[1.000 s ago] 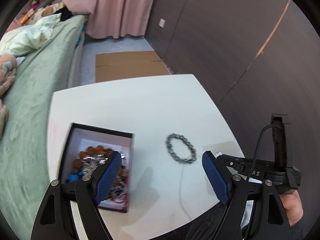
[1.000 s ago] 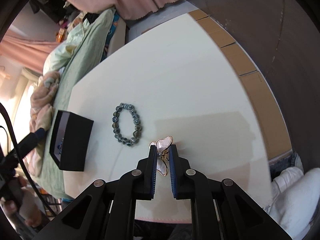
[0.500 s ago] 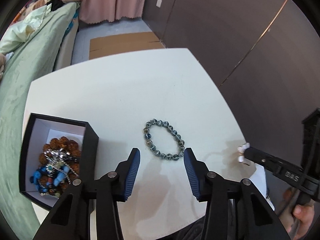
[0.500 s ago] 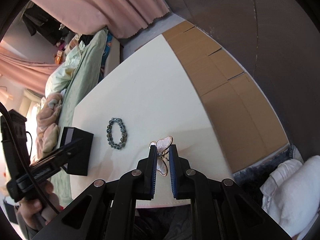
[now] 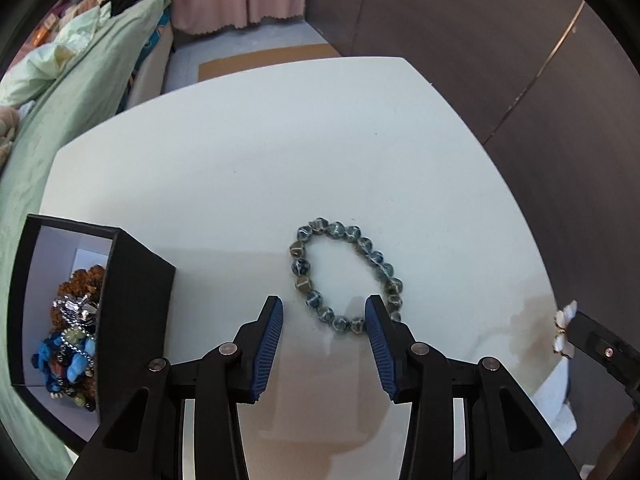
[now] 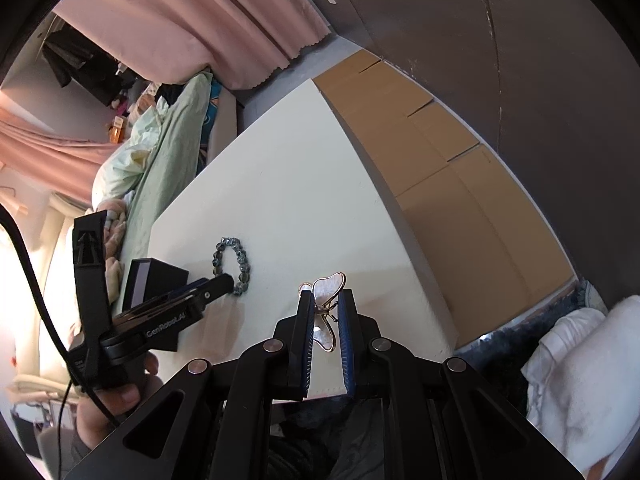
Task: Organize jewelry
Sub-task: 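Lower the left gripper onto the blue-grey bead bracelet and grasp it, then lift the bead bracelet into the box with the left gripper while the right carries the butterfly there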
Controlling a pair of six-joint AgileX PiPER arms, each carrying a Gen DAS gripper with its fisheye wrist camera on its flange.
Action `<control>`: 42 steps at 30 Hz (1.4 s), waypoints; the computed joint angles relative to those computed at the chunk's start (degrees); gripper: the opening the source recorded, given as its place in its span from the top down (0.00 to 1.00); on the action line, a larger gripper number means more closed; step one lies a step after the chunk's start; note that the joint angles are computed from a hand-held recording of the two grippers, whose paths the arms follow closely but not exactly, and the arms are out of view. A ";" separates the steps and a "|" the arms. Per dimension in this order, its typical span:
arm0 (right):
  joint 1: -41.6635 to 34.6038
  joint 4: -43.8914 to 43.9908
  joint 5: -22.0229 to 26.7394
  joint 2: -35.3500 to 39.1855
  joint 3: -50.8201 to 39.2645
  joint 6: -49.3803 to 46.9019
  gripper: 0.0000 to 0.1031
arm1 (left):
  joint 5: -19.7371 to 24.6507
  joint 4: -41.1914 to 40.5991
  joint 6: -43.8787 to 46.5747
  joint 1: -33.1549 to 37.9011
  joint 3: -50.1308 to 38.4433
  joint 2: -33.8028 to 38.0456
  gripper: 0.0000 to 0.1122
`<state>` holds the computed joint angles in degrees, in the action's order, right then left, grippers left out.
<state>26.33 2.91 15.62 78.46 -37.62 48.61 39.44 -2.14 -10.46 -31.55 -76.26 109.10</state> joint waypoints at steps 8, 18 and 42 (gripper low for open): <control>0.96 -0.15 -0.59 0.30 -0.16 0.56 0.87 | 2.14 -1.30 1.42 1.07 -1.45 0.66 0.92; 1.63 -0.17 -0.68 0.07 -0.62 0.79 0.87 | 2.37 -6.65 6.93 3.43 0.22 -4.21 0.92; 6.91 -5.78 3.52 3.54 -11.57 5.32 0.87 | 9.07 -11.21 13.14 11.51 -2.42 -15.75 0.92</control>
<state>33.24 -2.87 19.14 82.00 -49.19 53.92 48.51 -13.35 2.69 -20.05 -78.68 93.34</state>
